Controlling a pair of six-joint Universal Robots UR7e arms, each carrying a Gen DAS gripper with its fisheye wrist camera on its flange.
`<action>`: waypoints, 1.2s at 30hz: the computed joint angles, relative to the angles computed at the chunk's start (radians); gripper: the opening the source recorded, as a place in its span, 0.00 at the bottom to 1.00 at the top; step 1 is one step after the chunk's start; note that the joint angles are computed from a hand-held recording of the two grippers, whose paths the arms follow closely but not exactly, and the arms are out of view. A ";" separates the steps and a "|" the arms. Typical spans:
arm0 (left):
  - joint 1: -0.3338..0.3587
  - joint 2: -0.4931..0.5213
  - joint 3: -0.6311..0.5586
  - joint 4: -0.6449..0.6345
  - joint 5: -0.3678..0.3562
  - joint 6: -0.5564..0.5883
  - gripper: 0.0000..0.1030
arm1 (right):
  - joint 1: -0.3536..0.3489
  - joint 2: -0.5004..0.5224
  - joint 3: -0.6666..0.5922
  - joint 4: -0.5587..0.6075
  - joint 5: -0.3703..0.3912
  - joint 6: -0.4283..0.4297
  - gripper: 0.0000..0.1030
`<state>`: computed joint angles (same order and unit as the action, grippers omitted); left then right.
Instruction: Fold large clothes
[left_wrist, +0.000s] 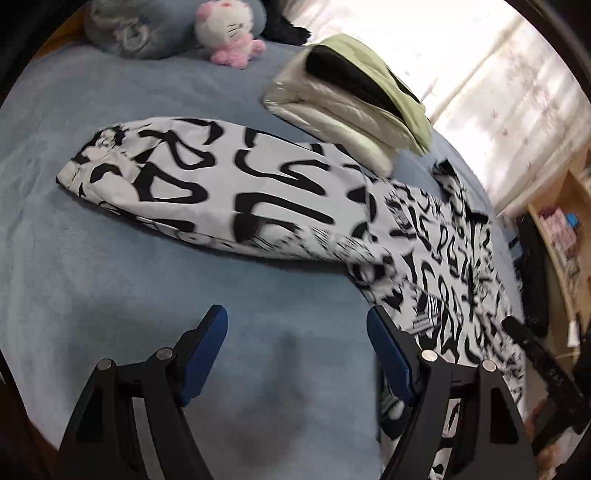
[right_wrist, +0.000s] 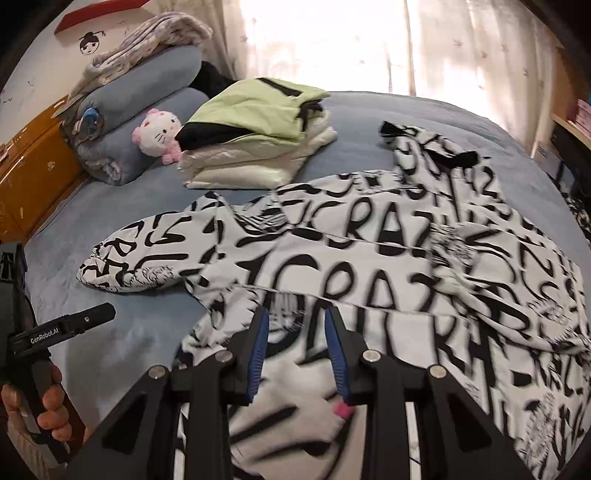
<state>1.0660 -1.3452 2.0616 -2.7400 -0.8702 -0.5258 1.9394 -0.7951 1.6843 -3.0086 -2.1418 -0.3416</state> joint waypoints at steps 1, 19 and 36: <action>0.016 -0.003 0.004 -0.024 -0.016 0.009 0.74 | 0.001 0.015 -0.014 0.005 0.002 0.001 0.30; 0.267 0.064 -0.070 -0.302 -0.166 0.075 0.74 | -0.011 0.185 -0.192 0.114 -0.007 0.028 0.30; -0.058 0.173 -0.082 -0.562 0.203 0.390 0.04 | -0.048 0.085 -0.107 0.071 0.059 0.077 0.30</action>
<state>1.0084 -1.1724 1.9800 -3.3023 -0.6670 -0.1357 1.8912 -0.7104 1.5776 -2.9372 -2.0828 -0.2649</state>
